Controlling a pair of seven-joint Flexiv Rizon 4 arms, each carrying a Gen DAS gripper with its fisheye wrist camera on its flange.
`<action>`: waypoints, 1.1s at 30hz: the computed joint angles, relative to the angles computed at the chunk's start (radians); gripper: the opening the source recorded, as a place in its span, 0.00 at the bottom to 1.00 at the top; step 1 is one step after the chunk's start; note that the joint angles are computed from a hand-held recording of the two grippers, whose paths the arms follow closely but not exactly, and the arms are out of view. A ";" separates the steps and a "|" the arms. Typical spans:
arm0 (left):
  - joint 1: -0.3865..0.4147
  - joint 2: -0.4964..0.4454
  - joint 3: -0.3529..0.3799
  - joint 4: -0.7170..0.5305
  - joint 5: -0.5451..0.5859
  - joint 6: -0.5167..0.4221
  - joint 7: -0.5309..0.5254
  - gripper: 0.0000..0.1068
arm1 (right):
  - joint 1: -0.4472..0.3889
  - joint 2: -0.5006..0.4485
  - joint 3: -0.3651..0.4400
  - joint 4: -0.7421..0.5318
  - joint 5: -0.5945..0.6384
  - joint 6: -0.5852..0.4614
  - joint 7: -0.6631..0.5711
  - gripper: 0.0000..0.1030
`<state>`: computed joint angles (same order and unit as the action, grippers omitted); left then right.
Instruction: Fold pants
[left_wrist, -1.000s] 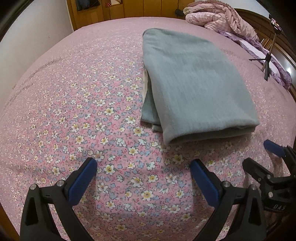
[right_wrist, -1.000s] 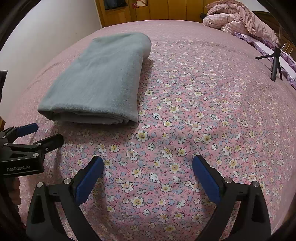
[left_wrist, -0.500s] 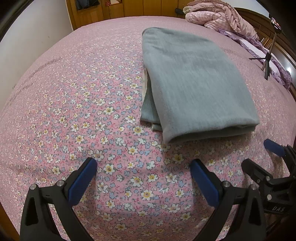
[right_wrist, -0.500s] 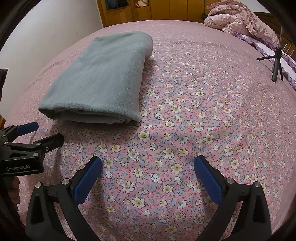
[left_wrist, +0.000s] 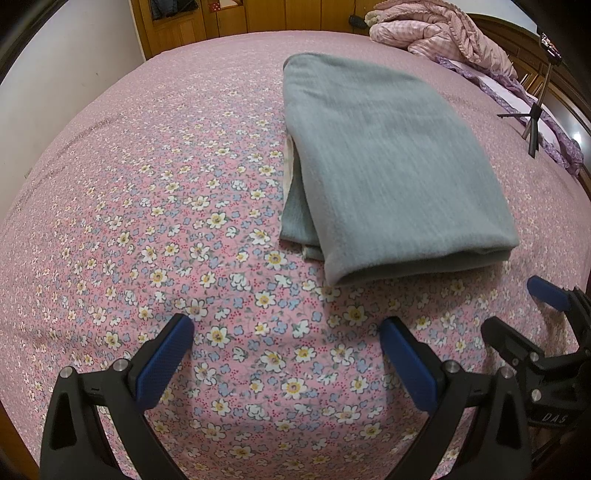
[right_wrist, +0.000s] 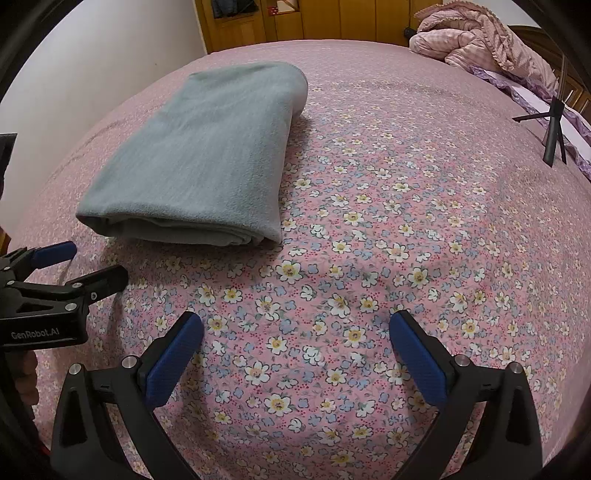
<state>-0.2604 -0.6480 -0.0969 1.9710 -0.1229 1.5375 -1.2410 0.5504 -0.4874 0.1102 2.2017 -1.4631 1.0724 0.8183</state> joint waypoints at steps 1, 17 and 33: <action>0.000 0.000 0.000 0.000 0.000 0.000 0.000 0.96 | 0.000 0.000 0.000 0.000 0.001 0.000 0.000 1.00; -0.001 0.001 0.001 -0.001 0.003 -0.003 -0.003 0.96 | -0.005 -0.003 -0.001 -0.002 -0.008 0.004 -0.002 1.00; -0.004 0.002 0.004 -0.002 0.004 -0.005 -0.007 0.96 | -0.006 -0.005 -0.001 -0.004 -0.010 0.004 -0.003 1.00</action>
<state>-0.2640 -0.6457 -0.0932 1.9686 -0.1184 1.5325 -1.2476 0.5447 -0.4926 0.1090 2.1976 -1.4727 1.0768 0.8156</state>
